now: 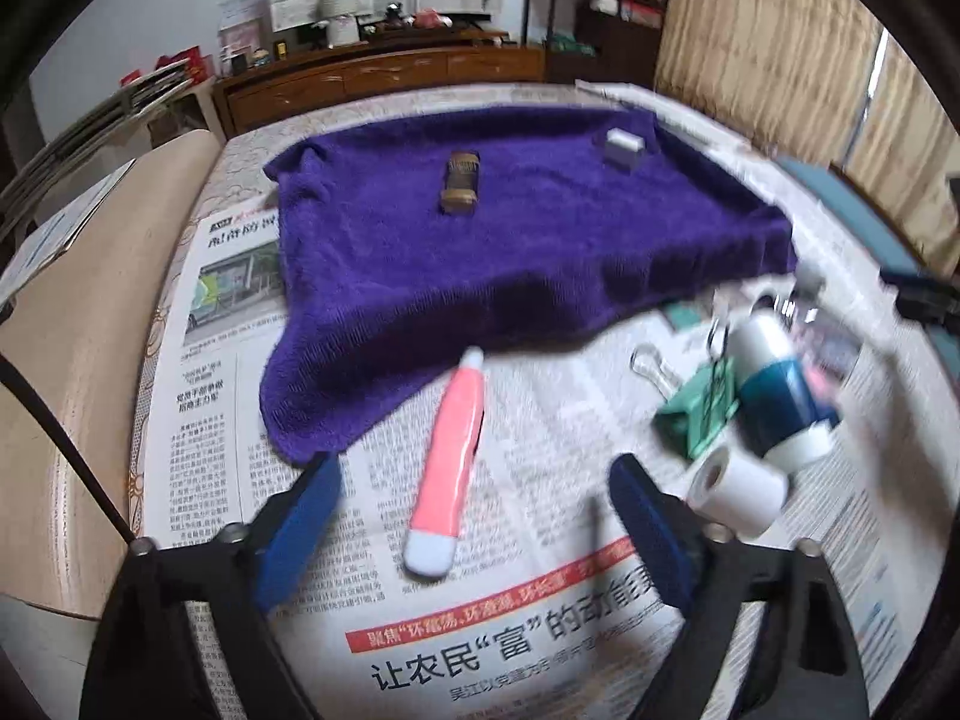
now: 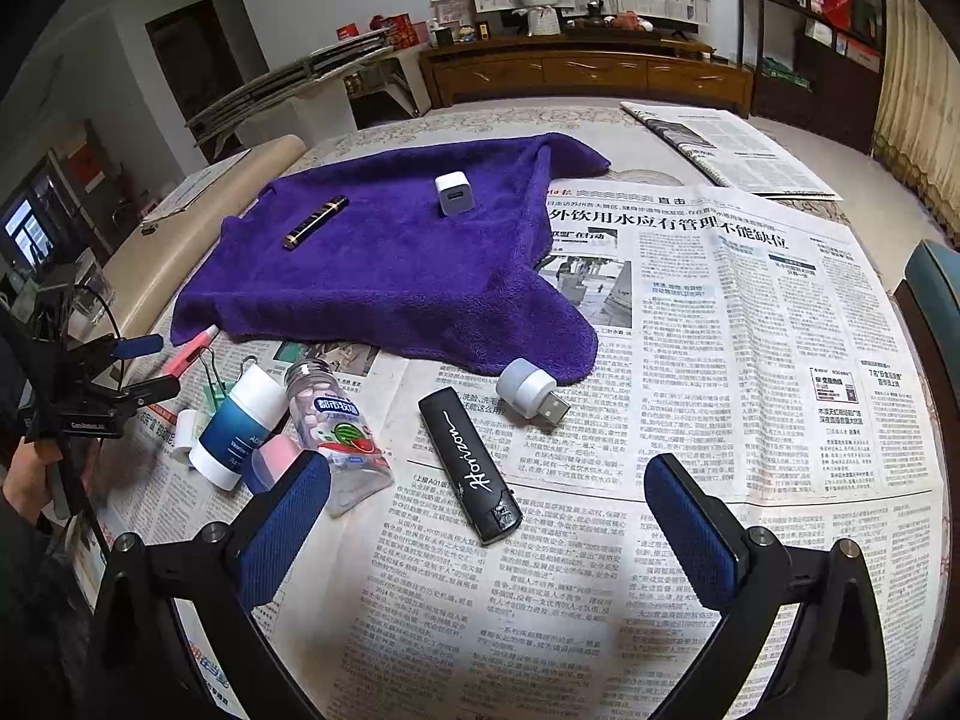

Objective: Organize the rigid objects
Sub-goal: 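Lower the left tool onto the pink marker and close it, then grasp the white round USB light with the right tool while the left tool holds the marker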

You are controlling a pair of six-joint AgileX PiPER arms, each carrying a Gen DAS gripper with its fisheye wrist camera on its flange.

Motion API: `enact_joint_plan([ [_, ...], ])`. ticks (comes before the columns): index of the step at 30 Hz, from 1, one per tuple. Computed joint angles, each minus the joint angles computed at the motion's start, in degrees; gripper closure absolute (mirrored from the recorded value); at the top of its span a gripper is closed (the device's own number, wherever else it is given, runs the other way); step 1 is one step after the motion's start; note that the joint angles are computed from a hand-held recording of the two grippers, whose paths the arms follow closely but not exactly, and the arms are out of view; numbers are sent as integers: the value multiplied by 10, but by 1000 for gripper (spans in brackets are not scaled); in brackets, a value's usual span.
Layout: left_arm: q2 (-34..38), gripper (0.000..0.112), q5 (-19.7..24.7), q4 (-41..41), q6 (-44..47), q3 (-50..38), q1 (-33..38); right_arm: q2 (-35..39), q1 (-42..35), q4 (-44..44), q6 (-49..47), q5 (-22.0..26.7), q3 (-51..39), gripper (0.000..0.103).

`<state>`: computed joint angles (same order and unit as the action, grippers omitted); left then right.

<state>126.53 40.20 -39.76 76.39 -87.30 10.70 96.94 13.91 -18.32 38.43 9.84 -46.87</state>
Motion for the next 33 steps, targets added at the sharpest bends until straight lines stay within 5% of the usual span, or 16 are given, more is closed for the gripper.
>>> enact_joint_plan([
  [6, 7, 43, 3, -42, 61, 6, 4, 4, 5, -58, 57, 27, -7, 0],
  [17, 28, 95, 24, -48, 53, -36, 18, 10, -3, 0, -8, 31, -13, 0],
  [24, 21, 96, 22, -54, 64, -22, 16, 36, -23, 76, -90, 40, -31, 0],
  [33, 16, 96, 29, -55, 65, -14, 13, 82, -33, -104, 38, 49, -70, 1],
])
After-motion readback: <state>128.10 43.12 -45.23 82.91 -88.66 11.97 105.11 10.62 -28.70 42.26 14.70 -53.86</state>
